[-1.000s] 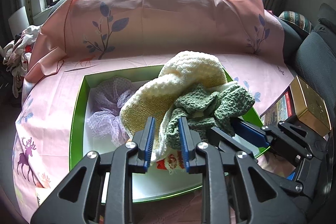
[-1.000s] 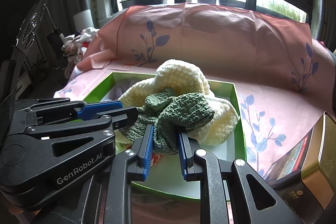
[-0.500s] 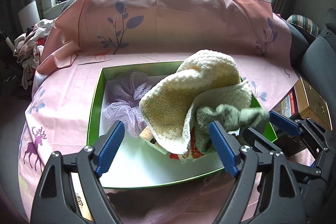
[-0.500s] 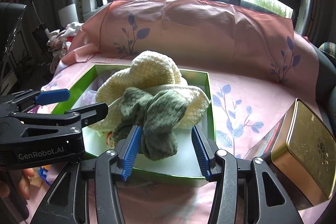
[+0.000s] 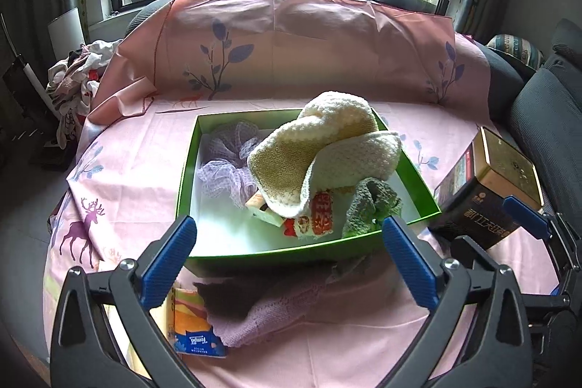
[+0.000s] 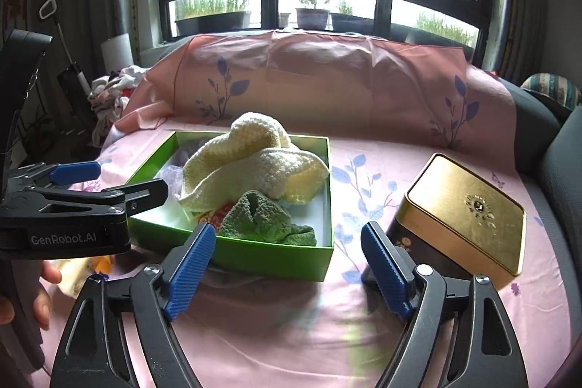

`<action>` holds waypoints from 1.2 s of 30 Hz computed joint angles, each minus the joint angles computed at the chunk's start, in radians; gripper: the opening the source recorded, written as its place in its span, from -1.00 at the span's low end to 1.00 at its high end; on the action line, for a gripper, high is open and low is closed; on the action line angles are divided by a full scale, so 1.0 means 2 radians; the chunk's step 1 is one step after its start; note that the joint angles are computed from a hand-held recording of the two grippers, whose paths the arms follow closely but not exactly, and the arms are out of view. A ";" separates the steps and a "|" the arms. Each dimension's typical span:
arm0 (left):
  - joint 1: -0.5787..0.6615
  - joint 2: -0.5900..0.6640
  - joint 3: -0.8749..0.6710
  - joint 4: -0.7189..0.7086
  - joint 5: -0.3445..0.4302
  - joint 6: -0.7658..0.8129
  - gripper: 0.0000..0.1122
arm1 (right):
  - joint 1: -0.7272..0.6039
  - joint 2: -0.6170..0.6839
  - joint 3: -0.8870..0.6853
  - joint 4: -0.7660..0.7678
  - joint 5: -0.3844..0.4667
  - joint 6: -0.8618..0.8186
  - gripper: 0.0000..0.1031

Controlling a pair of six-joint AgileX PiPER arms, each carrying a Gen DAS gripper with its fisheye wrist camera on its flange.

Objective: Organize soft objects
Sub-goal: 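Open the left tool to release the green cloth and withdraw, then reach the open left tool down to the lilac knitted cloth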

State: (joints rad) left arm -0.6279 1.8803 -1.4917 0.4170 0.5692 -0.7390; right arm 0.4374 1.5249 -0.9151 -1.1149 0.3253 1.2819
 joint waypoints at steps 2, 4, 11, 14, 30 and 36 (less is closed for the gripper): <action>-0.009 -0.021 0.025 0.002 -0.011 -0.011 0.82 | 0.003 -0.021 0.019 0.010 0.000 -0.005 0.62; -0.024 -0.040 0.048 0.025 -0.016 -0.040 0.82 | 0.008 -0.042 0.038 0.015 0.003 -0.004 0.62; -0.067 -0.091 0.111 0.075 -0.014 -0.112 0.82 | 0.028 -0.110 0.096 -0.001 0.012 0.032 0.62; -0.082 -0.109 0.136 0.082 -0.022 -0.132 0.82 | 0.035 -0.135 0.120 -0.004 0.009 0.044 0.63; -0.114 -0.139 0.201 0.103 -0.027 -0.194 0.82 | 0.078 -0.168 0.183 -0.030 0.018 0.090 0.63; -0.111 -0.138 0.208 0.095 -0.036 -0.189 0.82 | 0.077 -0.168 0.187 -0.032 0.015 0.097 0.63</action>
